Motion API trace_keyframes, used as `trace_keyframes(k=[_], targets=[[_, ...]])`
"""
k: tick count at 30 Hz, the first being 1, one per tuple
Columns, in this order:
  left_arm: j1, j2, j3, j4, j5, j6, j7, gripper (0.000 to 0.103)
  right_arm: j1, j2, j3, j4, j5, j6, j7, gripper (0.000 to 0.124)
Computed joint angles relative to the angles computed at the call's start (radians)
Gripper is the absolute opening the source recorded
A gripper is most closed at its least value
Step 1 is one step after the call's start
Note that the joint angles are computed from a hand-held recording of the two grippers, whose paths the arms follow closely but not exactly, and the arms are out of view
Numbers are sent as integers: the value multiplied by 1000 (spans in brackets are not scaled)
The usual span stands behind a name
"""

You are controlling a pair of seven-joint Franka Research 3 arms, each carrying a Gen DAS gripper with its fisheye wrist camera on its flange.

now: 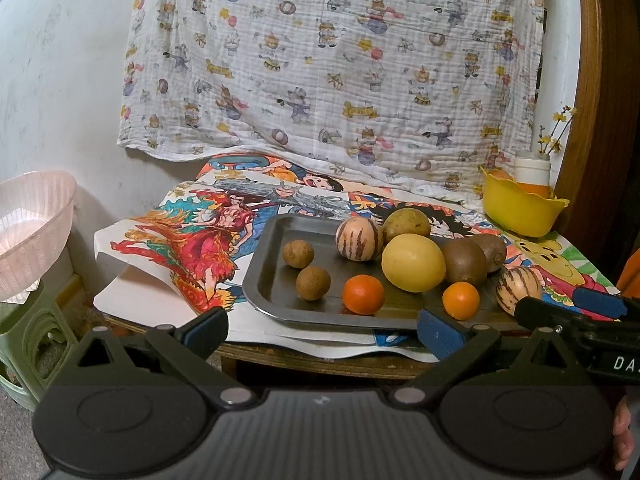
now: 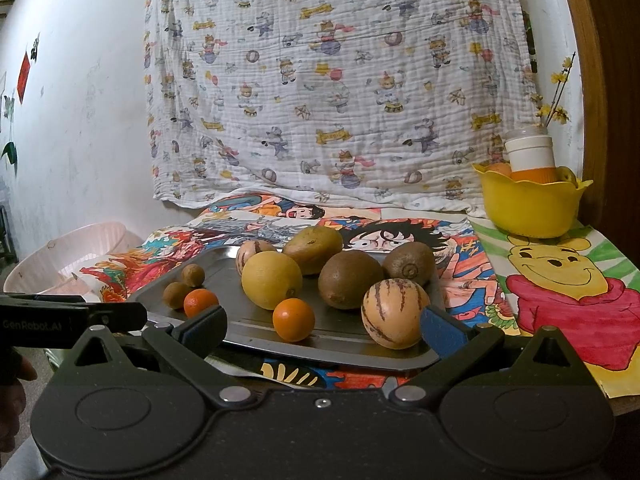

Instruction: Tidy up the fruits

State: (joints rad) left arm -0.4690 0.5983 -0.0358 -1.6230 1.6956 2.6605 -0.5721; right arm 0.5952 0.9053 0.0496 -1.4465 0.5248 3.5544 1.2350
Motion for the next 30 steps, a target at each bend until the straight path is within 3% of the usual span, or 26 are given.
trace_keyframes(k=[25,30], targets=[[3,0,-1,-1,-2,3,-2,103,0,3,3,2,-6,0,-3,102],[-21,14,-5,25,-151,-71,179,103,5,4,-2,7,-1,-3,-5,102]])
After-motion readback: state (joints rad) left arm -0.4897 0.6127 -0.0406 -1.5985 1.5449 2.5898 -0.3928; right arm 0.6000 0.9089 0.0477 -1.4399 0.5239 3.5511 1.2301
